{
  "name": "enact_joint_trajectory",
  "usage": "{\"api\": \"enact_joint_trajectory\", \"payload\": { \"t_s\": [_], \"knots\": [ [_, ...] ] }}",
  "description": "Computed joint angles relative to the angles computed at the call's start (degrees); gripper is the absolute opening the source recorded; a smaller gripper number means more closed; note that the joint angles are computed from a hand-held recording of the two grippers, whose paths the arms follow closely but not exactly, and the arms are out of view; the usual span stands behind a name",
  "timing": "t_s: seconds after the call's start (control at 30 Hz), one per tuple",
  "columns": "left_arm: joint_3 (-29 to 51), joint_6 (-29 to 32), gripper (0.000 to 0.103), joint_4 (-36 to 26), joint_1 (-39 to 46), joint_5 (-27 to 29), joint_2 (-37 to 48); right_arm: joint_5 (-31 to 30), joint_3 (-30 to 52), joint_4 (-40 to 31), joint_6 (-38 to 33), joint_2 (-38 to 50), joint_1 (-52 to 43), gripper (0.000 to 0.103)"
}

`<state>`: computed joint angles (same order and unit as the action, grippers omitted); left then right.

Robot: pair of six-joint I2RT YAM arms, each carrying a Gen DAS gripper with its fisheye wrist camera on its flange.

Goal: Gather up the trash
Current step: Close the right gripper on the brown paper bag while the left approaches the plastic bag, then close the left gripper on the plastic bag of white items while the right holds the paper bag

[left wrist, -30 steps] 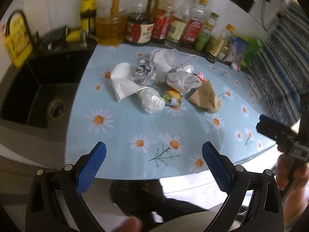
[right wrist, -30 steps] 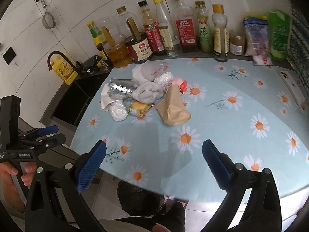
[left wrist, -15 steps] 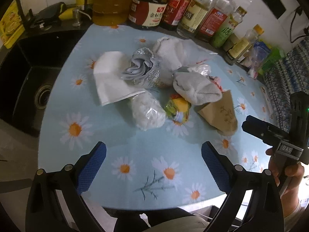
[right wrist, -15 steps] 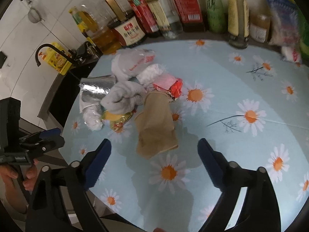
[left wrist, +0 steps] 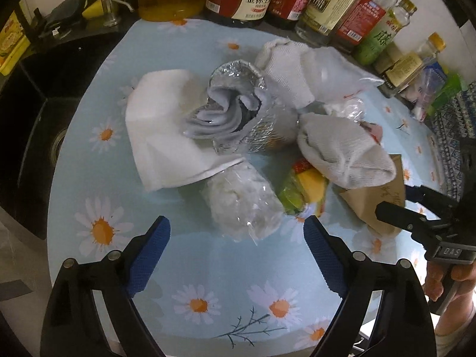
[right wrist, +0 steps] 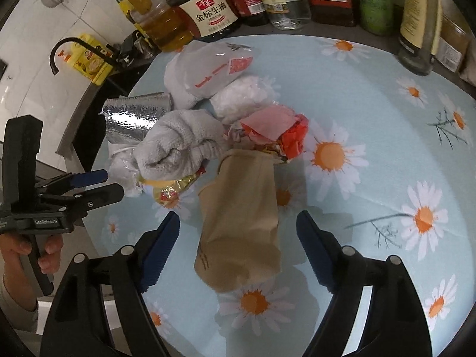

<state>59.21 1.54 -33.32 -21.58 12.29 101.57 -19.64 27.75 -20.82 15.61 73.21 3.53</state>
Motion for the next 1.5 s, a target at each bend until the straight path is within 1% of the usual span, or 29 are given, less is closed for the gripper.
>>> {"api": "enact_joint_trajectory", "payload": {
  "t_s": [0.13,0.2,0.27,0.33,0.4,0.43,0.47,0.57,0.63,0.7,0.8,0.87,0.93,0.97,1.23,1.5],
  "knots": [
    [1.23,-0.62,0.088,0.0,-0.34,-1.82,1.9,-0.9,1.17,1.45,-0.59,3.23,-0.93,0.08],
    [1.78,-1.2,0.088,0.09,-0.46,-1.91,2.71,-1.47,1.64,1.5,-0.98,4.4,-1.24,0.072],
    [2.44,-1.27,0.088,0.1,-0.65,-2.21,3.65,-2.39,2.23,1.35,-1.46,5.89,-1.53,0.071],
    [2.94,-1.33,0.088,-0.06,-0.89,-2.28,4.23,-2.53,2.53,1.07,-2.0,5.95,-1.43,0.066],
    [3.25,-1.31,0.087,0.0,-0.95,-2.63,4.6,-2.6,2.81,1.16,-2.35,6.52,-1.6,0.056],
    [3.48,-1.35,0.086,0.0,-0.92,-2.7,4.86,-2.2,2.94,1.16,-2.43,6.72,-1.49,0.053],
    [3.1,-1.83,0.085,0.02,-1.27,-2.9,4.47,-2.5,2.9,1.23,-2.73,6.72,-1.65,0.052],
    [3.4,-2.54,0.081,-0.04,-1.45,-2.85,4.72,-3.24,2.34,1.62,-3.19,6.32,-1.99,0.051],
    [3.5,-2.68,0.075,0.1,-1.69,-3.25,4.75,-3.46,1.65,1.77,-3.38,5.36,-2.26,0.05],
    [3.71,-2.96,0.071,-0.07,-1.96,-3.36,4.92,-3.85,1.12,1.73,-3.18,4.34,-2.52,0.05],
    [3.85,-3.44,0.068,0.11,-2.39,-3.44,5.17,-5.02,0.26,0.85,-3.91,2.49,-3.91,0.05],
    [4.21,-3.76,0.064,0.13,-2.55,-3.67,5.67,-5.58,-0.27,0.25,-4.27,1.3,-4.74,0.05],
    [4.48,-4.32,0.052,0.12,-2.6,-4.05,6.12,-6.08,-0.67,-0.45,-4.69,0.22,-5.56,0.05],
    [4.53,-4.3,0.048,-0.02,-2.52,-3.86,6.19,-6.41,-0.88,-0.87,-5.18,-0.24,-6.2,0.05],
    [1.72,-4.15,0.046,0.52,-2.84,-4.6,2.54,-7.29,-3.15,-2.55,-4.64,-5.72,-7.16,0.05],
    [-3.76,-2.21,0.046,0.56,-2.95,-4.05,-4.35,-5.08,-5.72,-4.67,0.83,-13.76,-2.64,0.05]
  ]
}}
